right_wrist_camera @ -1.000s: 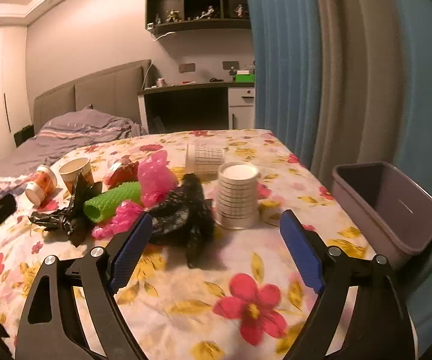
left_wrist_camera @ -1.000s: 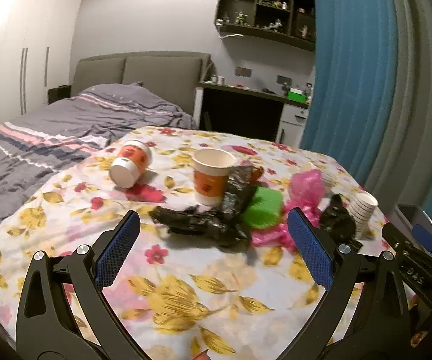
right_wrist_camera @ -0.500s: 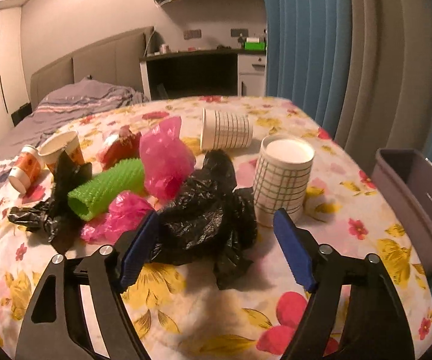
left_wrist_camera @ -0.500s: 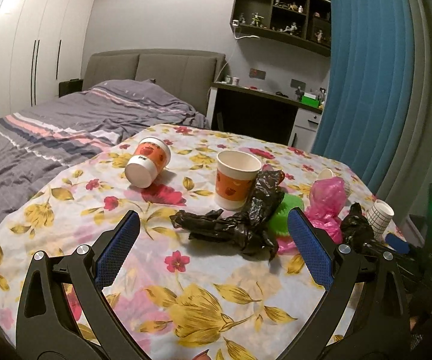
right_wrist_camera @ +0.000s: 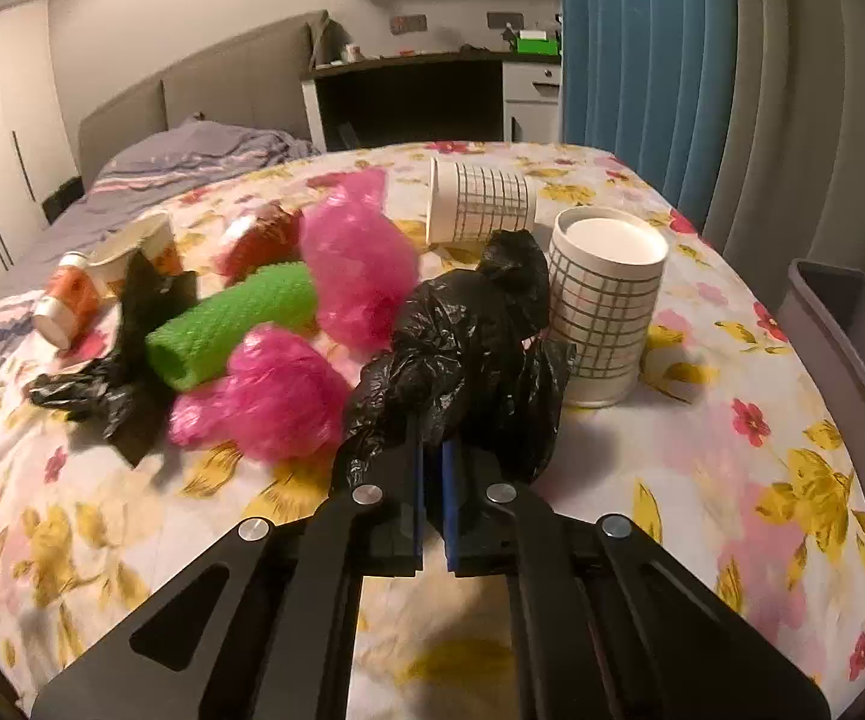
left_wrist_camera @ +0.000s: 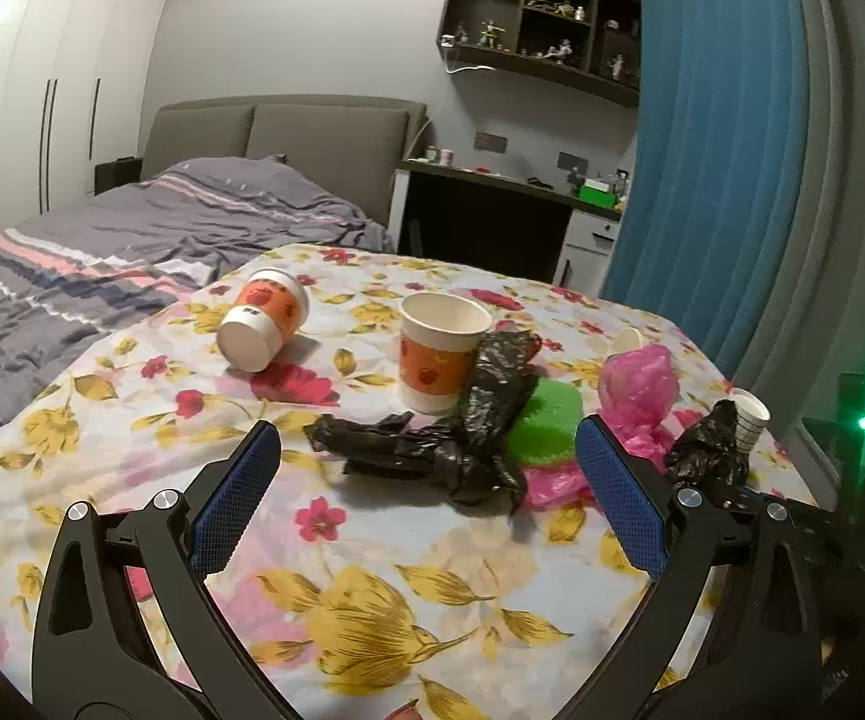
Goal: Collect trash
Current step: 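Grasp the black plastic bag with the right tool while the left tool grasps the pink bag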
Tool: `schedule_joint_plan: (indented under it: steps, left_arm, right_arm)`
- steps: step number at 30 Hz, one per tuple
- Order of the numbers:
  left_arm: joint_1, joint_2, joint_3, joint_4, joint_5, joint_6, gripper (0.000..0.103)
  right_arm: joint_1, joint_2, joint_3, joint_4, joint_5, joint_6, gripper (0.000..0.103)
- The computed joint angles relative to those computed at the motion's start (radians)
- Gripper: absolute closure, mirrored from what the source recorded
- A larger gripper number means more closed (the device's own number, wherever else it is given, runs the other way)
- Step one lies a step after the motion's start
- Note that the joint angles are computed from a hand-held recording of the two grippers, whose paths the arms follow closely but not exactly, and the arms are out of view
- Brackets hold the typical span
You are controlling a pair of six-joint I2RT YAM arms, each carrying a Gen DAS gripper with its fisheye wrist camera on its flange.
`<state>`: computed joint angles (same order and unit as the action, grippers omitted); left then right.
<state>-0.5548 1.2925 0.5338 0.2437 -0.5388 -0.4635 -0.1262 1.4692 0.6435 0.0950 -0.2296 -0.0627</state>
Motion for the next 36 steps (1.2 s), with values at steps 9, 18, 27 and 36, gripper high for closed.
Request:
schedule_joint_plan:
  steps: [9,18,27,36]
  left_arm:
    - [-0.087,0.107,0.068,0.037,0.018,0.014,0.006]
    - [-0.121,0.362,0.303,-0.020,0.131,0.007,0.010]
    - [-0.075,0.606,0.576,-0.232,0.259,-0.021,0.046]
    - [-0.087,0.601,0.563,-0.254,0.274,-0.036,0.074]
  right_arm:
    - [-0.158,-0.285,-0.155,-0.020,-0.152,-0.074,0.097]
    - [-0.369,-0.315,-0.160,-0.028,-0.271,-0.120,0.097]
    - [-0.501,-0.238,-0.123,-0.013,-0.353,-0.164,0.097]
    - [-0.560,-0.226,-0.113,-0.026,-0.404,-0.178,0.097]
